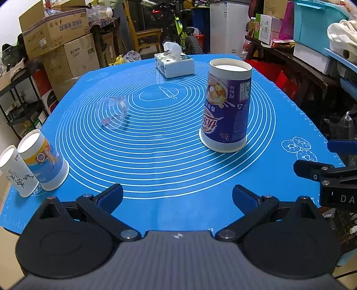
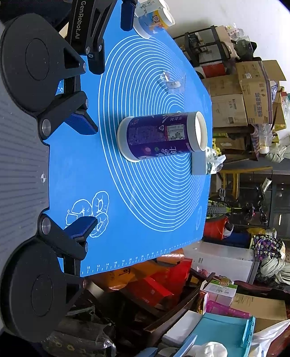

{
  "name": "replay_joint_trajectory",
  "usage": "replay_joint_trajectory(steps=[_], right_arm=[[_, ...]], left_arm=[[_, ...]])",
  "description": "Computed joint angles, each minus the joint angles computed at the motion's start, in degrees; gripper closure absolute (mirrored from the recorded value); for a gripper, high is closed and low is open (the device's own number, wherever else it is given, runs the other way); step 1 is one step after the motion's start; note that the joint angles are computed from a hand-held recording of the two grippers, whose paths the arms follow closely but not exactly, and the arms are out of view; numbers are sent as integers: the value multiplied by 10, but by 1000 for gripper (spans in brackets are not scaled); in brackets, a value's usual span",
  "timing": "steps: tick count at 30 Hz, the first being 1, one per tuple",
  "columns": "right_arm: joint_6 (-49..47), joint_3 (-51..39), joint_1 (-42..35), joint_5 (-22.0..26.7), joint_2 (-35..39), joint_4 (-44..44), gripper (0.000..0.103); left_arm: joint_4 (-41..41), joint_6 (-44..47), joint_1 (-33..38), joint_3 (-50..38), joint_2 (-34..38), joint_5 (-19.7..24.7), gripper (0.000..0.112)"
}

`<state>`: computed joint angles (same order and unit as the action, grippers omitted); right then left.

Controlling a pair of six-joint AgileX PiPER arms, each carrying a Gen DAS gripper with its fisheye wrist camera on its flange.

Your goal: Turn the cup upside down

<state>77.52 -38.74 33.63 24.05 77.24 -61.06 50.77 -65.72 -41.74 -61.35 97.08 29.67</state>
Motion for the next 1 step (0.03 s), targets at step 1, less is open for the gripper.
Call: replay_joint_trajectory(steps=[1], right_arm=[[0, 1, -3, -3, 0, 0, 20]], left_arm=[[-2, 3, 0, -2, 1, 1, 10]])
